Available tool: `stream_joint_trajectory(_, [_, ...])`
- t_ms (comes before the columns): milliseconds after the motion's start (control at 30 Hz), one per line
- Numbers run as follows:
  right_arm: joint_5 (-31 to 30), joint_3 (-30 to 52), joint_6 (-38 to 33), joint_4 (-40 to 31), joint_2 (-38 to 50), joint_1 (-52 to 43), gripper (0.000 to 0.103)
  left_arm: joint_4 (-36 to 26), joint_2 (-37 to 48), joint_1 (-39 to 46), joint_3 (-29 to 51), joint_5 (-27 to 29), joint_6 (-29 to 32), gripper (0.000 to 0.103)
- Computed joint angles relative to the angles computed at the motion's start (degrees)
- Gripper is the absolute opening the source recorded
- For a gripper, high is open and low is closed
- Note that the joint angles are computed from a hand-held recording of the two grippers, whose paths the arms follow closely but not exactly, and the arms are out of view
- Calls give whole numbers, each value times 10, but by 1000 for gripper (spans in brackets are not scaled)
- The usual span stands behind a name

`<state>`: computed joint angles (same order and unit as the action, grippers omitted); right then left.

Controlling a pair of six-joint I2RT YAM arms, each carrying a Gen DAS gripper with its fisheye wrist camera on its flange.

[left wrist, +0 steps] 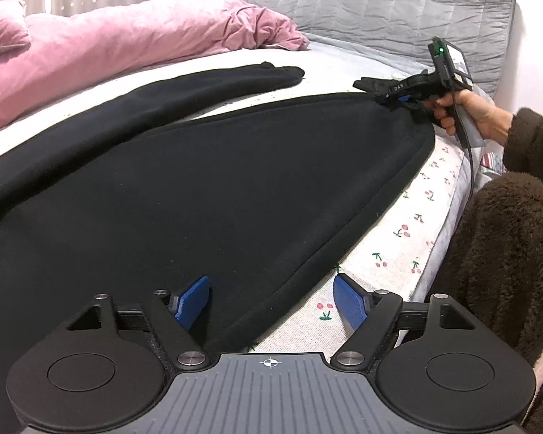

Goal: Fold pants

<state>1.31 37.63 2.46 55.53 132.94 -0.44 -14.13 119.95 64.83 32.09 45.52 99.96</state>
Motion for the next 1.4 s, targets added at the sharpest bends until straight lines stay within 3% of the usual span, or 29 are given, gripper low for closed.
stream_joint_trajectory(133, [14, -31, 13, 6, -38, 5, 41, -52, -28, 8, 33, 15, -38, 81])
stream_joint_trajectory(200, [5, -52, 8, 18, -61, 4, 58, -66, -40, 10, 57, 37, -76, 83])
stream_joint_trajectory(333, [-11, -39, 16, -29, -110, 13, 64, 14, -72, -28, 90, 50, -247, 85])
stream_joint_trajectory(567, [-15, 102, 22, -137, -77, 44, 73, 131, -28, -125, 230, -22, -463, 85])
stream_joint_trajectory(733, [-23, 242, 36, -220, -13, 66, 76, 153, 75, -180, 387, -80, -558, 85])
stream_joint_trajectory(833, [-29, 341, 52, -283, 33, 78, 76, 134, 151, -209, 500, -118, -572, 85])
stream_joint_trajectory(1033, [-23, 581, 66, -433, 156, 96, 76, 24, 282, -231, 717, -156, -542, 83])
stream_joint_trajectory(1233, [-6, 814, 70, -562, 284, 103, 74, -167, 394, -241, 935, -157, -496, 77])
stream_joint_trajectory(1367, [0, 950, 77, -642, 362, 108, 73, -183, 417, -248, 966, -152, -485, 76])
stream_joint_trajectory(1400, [9, 955, 71, -635, 368, 111, 73, -193, 426, -248, 983, -149, -490, 74])
